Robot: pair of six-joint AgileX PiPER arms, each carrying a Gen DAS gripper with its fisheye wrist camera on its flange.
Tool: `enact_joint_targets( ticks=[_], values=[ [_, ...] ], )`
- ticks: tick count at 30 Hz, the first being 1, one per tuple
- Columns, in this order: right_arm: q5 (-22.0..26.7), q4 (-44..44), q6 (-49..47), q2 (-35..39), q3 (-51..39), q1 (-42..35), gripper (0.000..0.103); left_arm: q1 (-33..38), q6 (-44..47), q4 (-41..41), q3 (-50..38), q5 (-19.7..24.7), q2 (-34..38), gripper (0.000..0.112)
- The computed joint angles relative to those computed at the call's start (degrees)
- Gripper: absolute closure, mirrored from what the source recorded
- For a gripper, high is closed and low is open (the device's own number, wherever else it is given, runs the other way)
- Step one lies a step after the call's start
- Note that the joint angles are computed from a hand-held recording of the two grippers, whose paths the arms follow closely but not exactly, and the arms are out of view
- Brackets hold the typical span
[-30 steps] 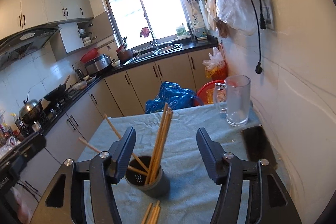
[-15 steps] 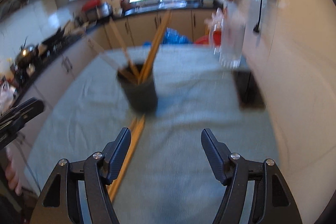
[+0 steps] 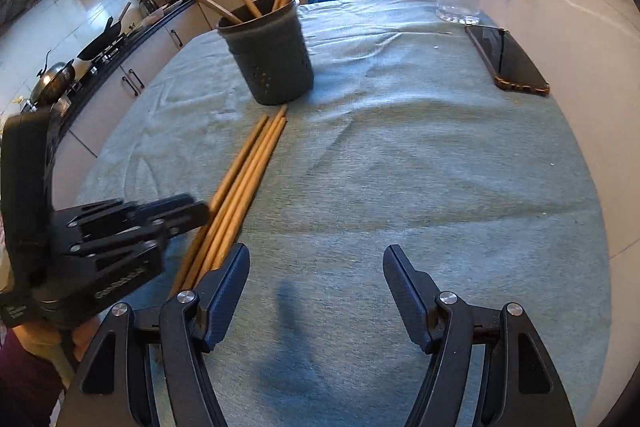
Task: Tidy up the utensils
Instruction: 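Move the left gripper back to the loose chopsticks while the right gripper follows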
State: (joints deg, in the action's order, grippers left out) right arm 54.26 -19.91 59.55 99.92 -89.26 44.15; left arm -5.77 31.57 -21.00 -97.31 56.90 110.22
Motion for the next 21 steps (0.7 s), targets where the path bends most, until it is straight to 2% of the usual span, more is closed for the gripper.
enact_joint_targets(
  ticks=[4, 6, 8, 10, 18, 20, 21],
  values=[
    [-0.8, 1.9, -2.4, 3.0, -3.0, 0.3, 0.031, -1.1, -1.9, 2.8, -0.8, -1.3, 0.8, 0.105],
    [0.0, 2.2, -3.5, 5.2, -5.5, 0.9, 0.039, -0.1, -3.1, 2.3, -3.0, 1.1, 1.8, 0.106],
    [0.9, 3.0, -5.2, 7.6, -8.3, 1.4, 0.054, 1.6, -4.1, 1.5, -4.8, 3.2, 2.7, 0.106],
    [1.4, 3.7, -6.9, 9.6, -10.6, 1.7, 0.061, 3.4, -4.6, 0.5, -6.1, 5.0, 3.2, 0.106],
    [5.2, 0.9, -7.1, 15.0, -18.6, 2.7, 0.066, 6.4, -4.3, -1.8, -6.0, 6.0, 3.4, 0.106],
    [7.3, 0.2, -6.6, 16.2, -20.9, 2.8, 0.083, 6.2, -4.2, -1.6, -5.4, 5.0, 3.0, 0.106],
    [9.0, 0.3, -6.7, 17.2, -22.5, 2.8, 0.085, 6.1, -4.1, -1.6, -5.1, 4.6, 3.0, 0.106]
  ],
)
